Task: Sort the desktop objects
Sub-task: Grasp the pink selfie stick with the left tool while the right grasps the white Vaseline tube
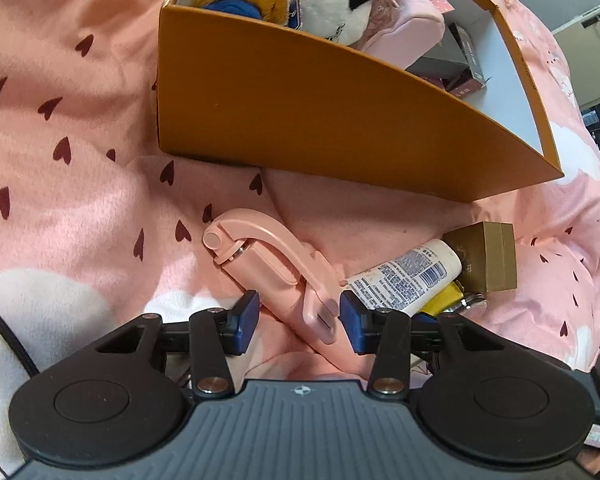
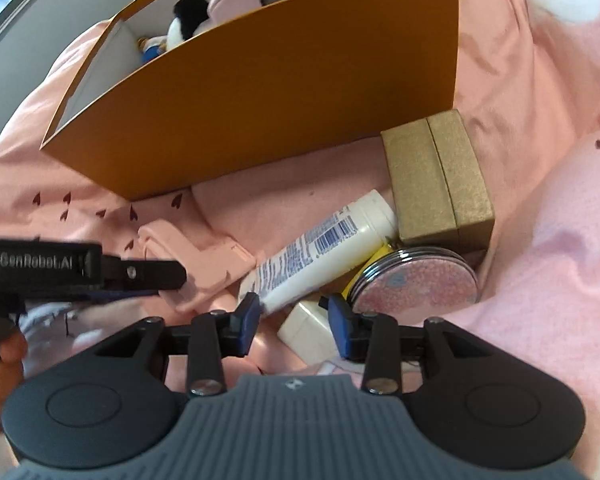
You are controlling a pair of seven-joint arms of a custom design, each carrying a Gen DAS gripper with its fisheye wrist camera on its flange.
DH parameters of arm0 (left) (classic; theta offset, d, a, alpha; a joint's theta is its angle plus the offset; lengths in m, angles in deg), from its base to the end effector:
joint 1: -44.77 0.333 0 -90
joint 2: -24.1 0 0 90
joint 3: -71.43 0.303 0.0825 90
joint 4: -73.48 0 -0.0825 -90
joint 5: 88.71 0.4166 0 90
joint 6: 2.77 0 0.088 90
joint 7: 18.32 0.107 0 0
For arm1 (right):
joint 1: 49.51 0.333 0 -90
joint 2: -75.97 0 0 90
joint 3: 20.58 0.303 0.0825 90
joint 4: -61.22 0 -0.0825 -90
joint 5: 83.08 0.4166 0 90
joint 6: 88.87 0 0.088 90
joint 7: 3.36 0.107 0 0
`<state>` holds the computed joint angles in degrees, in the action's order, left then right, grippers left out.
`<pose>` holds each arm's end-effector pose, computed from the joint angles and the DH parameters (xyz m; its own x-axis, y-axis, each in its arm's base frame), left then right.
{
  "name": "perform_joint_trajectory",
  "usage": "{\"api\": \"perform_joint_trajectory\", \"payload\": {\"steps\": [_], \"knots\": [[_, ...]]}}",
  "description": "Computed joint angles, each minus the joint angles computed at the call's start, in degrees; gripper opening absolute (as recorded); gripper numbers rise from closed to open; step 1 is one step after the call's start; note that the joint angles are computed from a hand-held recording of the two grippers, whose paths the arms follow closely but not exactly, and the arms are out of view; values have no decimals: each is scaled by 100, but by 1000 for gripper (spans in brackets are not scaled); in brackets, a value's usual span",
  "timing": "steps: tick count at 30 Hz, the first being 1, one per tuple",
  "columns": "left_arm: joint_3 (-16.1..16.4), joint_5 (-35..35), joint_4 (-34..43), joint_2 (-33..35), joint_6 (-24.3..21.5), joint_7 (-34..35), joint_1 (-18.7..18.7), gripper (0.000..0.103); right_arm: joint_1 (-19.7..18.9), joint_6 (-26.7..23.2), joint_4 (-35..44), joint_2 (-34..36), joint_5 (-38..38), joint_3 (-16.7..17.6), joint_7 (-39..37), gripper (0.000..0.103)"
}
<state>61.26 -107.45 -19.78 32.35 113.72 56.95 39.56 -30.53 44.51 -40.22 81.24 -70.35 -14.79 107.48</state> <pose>0.6358 -0.1870 0.5429 0.0656 -0.9197 0.3871 -0.9817 -0.1289 -0.1399 0.5980 0.2778 0.5310 0.0169 -0.9331 -0.3593 -0.9395 0.1082 -0.3251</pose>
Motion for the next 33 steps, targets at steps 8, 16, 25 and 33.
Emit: {"api": "perform_joint_trajectory", "payload": {"steps": [8, 16, 25, 33], "knots": [[-1, 108, -40, -30, 17, -178, -41, 52, 19, 20, 193, 256, -10, 11, 142, 37], [9, 138, -130, -52, 137, -485, -57, 52, 81, 525, -172, -88, -361, 25, 55, 17], [3, 253, -64, 35, 88, -860, -81, 56, 270, 879, -392, -452, -2270, 90, 6, 12], [-7, 355, -67, 103, 149, -1068, -107, 59, 131, 790, -364, -301, -1486, -5, -92, 15]]}}
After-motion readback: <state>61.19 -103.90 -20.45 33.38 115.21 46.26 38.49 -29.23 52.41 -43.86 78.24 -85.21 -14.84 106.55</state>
